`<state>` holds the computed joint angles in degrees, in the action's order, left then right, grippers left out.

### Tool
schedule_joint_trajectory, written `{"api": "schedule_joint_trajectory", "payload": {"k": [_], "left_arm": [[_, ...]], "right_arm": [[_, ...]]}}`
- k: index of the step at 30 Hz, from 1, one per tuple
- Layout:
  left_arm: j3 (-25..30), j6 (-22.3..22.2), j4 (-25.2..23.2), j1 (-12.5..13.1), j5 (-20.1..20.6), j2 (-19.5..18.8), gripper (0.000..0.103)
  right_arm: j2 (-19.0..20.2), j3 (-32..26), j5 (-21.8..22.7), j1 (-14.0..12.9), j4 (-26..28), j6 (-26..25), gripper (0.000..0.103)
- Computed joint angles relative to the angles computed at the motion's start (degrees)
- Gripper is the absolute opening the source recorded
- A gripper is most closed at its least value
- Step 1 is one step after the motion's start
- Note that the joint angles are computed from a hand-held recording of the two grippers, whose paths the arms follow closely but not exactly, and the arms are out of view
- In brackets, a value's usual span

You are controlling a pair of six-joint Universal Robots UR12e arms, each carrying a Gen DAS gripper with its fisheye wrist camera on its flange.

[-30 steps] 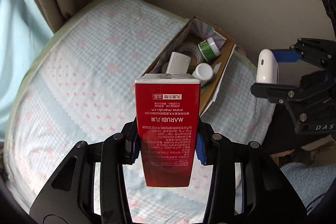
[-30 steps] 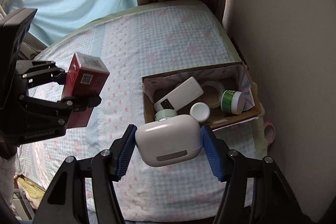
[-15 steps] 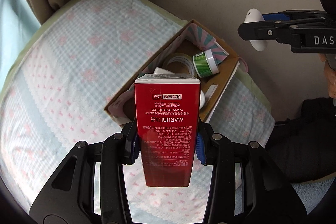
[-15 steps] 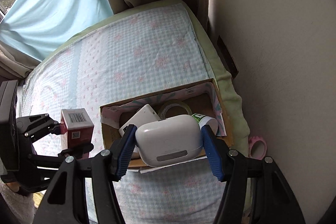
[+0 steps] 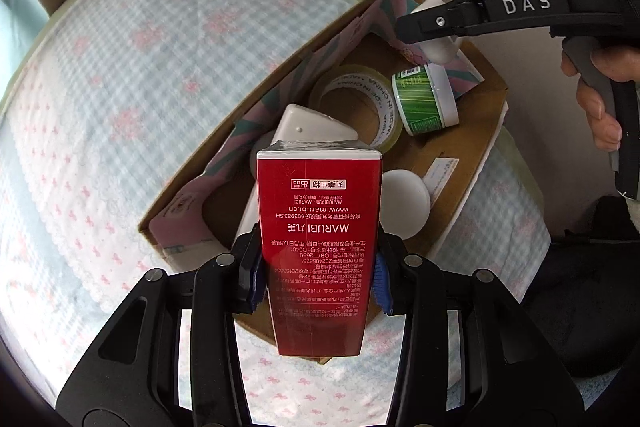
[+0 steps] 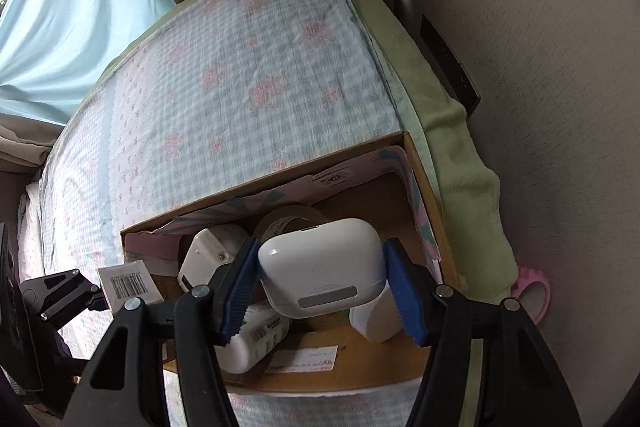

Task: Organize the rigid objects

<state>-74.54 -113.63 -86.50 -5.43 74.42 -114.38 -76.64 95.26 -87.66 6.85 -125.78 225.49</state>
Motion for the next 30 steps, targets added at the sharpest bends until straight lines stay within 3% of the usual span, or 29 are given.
{"api": "schedule_joint_trajectory", "payload": {"k": [8, 12, 13, 15, 17, 20, 24, 30], "left_arm": [[-2.2, 0.8, 3.1, -1.4, 1.1, 0.0, 0.038], [-3.2, -1.2, 5.6, -1.6, 1.4, 0.2, 0.040], [-3.4, -1.6, 6.2, -1.6, 1.5, 0.3, 0.046], [-3.8, -1.7, 6.9, -1.3, 0.2, 0.9, 0.102], [-3.3, -1.0, 4.8, -0.6, -2.1, 1.1, 0.103], [-3.6, -1.5, 5.1, -0.6, -1.5, 1.5, 0.103], [-4.1, -1.8, 5.4, -0.3, -1.2, 1.9, 0.103], [-4.3, -1.7, 4.9, 0.3, -1.8, 3.1, 0.103]], "right_arm": [[1.6, 2.3, 2.3, -1.1, -5.0, -4.0, 0.058], [2.1, 2.8, 1.4, -1.1, -6.5, -4.1, 0.059], [2.1, 2.9, 1.7, -1.1, -6.7, -4.3, 0.062], [1.9, 3.3, 2.6, -1.3, -8.2, -5.1, 0.091], [1.4, 4.2, 5.7, -1.7, -10.9, -6.0, 0.103], [1.0, 3.1, -0.8, 0.0, -8.8, -6.2, 0.103], [0.1, 3.8, -0.6, 0.4, -10.2, -5.0, 0.103], [-0.2, 3.4, -1.8, 1.2, -7.7, -4.1, 0.103]]}}
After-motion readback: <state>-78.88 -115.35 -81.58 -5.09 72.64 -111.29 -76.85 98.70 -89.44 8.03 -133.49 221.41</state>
